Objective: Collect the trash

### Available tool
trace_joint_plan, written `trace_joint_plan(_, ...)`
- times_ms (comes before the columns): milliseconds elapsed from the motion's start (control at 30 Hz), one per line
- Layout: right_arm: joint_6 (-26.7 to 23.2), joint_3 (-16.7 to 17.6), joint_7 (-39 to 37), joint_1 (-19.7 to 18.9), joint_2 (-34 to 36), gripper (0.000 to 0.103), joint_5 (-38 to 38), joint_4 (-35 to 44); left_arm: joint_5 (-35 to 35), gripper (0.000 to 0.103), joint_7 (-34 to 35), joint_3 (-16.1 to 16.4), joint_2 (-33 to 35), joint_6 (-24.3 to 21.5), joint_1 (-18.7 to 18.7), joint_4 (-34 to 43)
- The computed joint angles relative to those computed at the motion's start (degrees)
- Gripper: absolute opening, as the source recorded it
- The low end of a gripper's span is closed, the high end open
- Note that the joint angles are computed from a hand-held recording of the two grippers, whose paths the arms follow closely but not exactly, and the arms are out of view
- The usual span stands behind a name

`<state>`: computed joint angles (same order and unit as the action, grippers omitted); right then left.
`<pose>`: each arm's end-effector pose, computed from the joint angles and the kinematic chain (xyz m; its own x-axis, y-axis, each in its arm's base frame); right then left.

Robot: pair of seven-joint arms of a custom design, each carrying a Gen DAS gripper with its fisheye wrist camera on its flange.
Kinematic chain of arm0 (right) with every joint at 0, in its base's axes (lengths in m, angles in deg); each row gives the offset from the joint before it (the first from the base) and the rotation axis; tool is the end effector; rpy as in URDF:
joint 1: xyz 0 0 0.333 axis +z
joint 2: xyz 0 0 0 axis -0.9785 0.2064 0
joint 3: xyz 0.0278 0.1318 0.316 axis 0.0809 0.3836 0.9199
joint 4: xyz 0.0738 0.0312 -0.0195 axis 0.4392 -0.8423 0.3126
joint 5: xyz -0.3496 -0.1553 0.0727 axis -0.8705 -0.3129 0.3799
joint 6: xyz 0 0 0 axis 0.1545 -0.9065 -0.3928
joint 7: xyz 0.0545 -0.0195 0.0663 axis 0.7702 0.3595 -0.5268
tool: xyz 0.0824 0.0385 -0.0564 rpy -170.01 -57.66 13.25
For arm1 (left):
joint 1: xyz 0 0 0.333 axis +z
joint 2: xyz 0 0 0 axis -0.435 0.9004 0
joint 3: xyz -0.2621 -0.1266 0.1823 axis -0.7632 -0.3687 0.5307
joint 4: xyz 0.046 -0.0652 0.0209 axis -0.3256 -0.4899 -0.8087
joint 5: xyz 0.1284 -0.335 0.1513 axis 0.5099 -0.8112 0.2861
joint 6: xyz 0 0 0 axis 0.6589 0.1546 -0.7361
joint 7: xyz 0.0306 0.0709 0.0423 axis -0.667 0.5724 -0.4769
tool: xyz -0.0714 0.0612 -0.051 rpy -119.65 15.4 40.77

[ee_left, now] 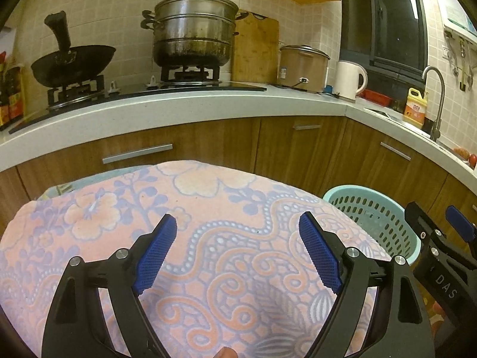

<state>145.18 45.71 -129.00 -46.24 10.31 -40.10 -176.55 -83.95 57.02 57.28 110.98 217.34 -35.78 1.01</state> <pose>0.6472 0.2963 0.3143 -0.4955 -0.8686 0.0004 -0.3820 0.2175 -0.8982 0.7344 -0.2459 0.2721 -0.3347 -0.9387 0.0827 -0.5011 0.1030 -0.8593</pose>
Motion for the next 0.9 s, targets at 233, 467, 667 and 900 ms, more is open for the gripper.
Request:
trace_joint_plan(233,-1.0,0.0,-0.3,0.4,0.1,0.089,0.0,0.1,0.0,0.085,-0.1,0.3,0.0,0.1,-0.2,0.1)
trace_joint_plan(467,-1.1,-0.1,-0.3,0.3,0.3,0.091,-0.1,0.4,0.1,0.085,0.1,0.3,-0.2,0.3,-0.1,-0.3)
trace_joint_plan(667,-1.2,-0.1,-0.5,0.4,0.4,0.091,-0.1,0.6,-0.3,0.085,0.0,0.6,-0.3,0.3,-0.4,-0.3)
trace_joint_plan(900,-1.1,-0.1,-0.5,0.5,0.4,0.091,0.0,0.6,-0.4,0.085,0.0,0.8,-0.4,0.1,-0.5,-0.2)
